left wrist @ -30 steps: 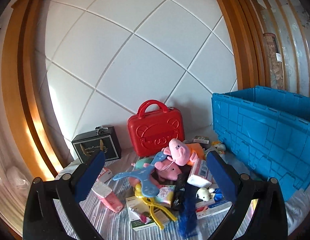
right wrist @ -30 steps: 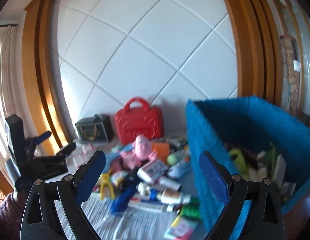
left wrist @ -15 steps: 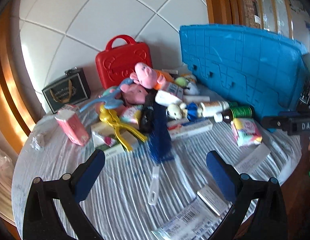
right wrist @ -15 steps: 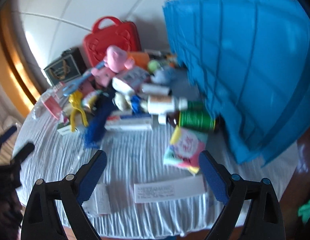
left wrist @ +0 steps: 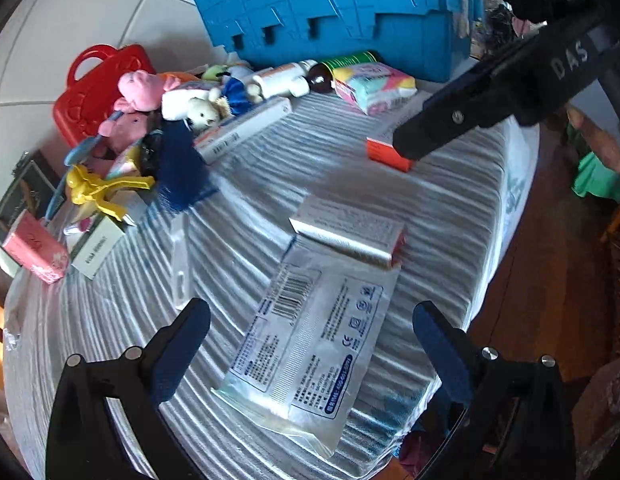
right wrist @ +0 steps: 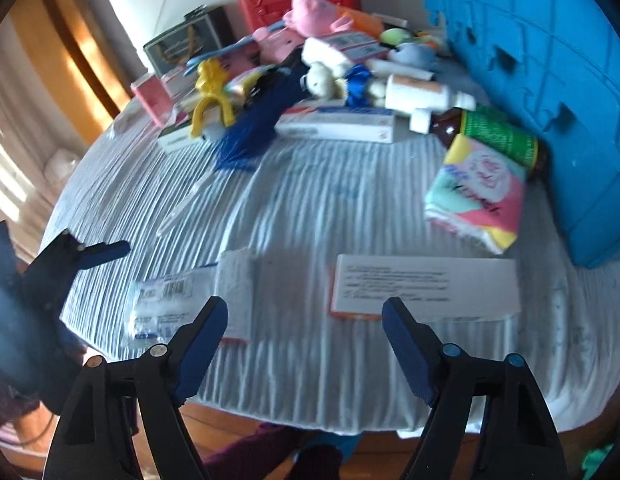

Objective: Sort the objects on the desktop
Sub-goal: 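Move both empty tools back over the table, then grasp the white medicine packet with the left tool while the right tool grasps the small white box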

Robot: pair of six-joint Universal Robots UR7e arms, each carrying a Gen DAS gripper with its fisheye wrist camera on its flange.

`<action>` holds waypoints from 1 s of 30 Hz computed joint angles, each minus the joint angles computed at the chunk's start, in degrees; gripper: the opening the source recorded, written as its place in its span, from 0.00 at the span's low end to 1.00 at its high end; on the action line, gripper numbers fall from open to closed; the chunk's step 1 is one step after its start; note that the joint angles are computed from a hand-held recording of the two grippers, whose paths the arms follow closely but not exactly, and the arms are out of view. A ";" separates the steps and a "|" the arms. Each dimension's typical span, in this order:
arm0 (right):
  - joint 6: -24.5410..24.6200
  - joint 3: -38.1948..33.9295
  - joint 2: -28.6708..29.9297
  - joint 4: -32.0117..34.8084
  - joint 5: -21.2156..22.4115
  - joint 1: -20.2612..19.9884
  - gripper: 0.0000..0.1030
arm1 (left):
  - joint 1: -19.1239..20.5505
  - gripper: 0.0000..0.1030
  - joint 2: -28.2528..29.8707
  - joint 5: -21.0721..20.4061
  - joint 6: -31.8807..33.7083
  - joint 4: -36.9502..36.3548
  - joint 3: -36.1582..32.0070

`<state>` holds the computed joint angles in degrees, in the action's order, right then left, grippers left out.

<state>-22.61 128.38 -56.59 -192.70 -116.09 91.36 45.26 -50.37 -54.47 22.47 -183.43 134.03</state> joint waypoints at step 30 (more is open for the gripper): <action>2.60 -10.93 14.67 4.43 -7.39 5.16 0.36 | 9.97 0.37 -8.70 -13.19 8.48 17.46 -4.92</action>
<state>-20.01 117.45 -41.92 -188.27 -123.49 96.52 55.23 -59.08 -67.66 30.95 -165.97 129.11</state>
